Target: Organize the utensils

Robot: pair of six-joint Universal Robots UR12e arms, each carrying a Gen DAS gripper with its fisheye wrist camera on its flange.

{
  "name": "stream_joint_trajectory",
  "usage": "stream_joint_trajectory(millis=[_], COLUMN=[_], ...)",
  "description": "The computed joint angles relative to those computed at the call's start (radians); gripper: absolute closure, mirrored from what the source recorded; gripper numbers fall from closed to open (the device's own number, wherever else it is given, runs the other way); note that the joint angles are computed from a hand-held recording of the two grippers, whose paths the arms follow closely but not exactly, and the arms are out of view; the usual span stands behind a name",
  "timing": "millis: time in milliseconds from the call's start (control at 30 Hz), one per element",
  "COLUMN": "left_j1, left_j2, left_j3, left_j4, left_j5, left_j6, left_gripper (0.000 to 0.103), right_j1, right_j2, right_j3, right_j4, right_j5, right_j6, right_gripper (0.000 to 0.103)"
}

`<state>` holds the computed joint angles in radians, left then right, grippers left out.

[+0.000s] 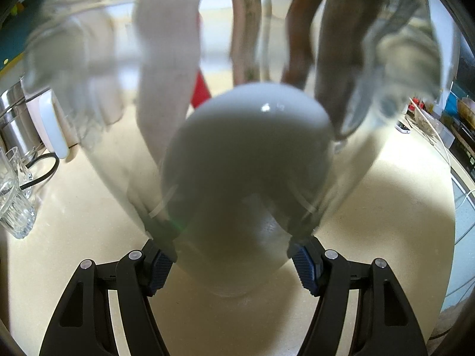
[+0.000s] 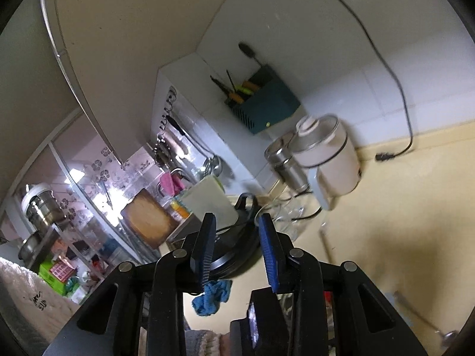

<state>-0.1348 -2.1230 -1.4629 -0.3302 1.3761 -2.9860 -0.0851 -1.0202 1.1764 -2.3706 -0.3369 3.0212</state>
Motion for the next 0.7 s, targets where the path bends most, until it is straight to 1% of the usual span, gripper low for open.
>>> stream_joint_trajectory(millis=[67,133,233,267,300,333,367,400,467,600,700], left_j1=[0.002,0.002,0.003,0.003,0.003,0.003,0.002,0.001,0.0,0.0,0.0], left_j2=[0.004,0.005,0.005,0.005,0.005,0.005,0.005,0.005,0.004,0.004,0.004], left_j3=[-0.003,-0.004,-0.004,-0.004,-0.004,-0.003,-0.003,-0.003,-0.001,-0.001,-0.001], left_j4=[-0.001,-0.001,-0.001,-0.002,-0.002,-0.002,-0.002,-0.001,-0.003,-0.003,-0.003], left_j5=[0.0,-0.002,-0.001,-0.001,-0.002,-0.001,0.001,0.003,0.004,0.003,0.003], left_j6=[0.002,0.002,0.002,0.003,0.003,0.003,0.003,0.003,0.002,0.002,0.002], left_gripper=[0.03,0.03,0.03,0.03,0.03,0.03,0.03,0.03,0.03,0.03,0.03], right_j1=[-0.012,-0.018,-0.004,0.004,0.008,0.014,0.023,0.028,0.028,0.042,0.045], right_j2=[-0.009,-0.024,-0.048,-0.051,-0.051,-0.052,-0.055,-0.062,-0.073,-0.11,-0.113], right_j3=[0.008,0.017,0.014,0.01,0.006,0.006,0.014,0.034,0.065,0.172,0.218], right_j4=[-0.015,0.017,0.185,0.261,0.327,0.369,0.394,0.406,0.435,0.349,0.266], right_j5=[-0.047,-0.164,-0.413,-0.496,-0.551,-0.607,-0.69,-0.752,-0.783,-0.894,-0.942], right_j6=[0.001,-0.041,-0.26,-0.346,-0.403,-0.435,-0.453,-0.455,-0.459,-0.488,-0.445], right_gripper=[0.071,0.07,0.07,0.07,0.07,0.07,0.07,0.07,0.07,0.07,0.069])
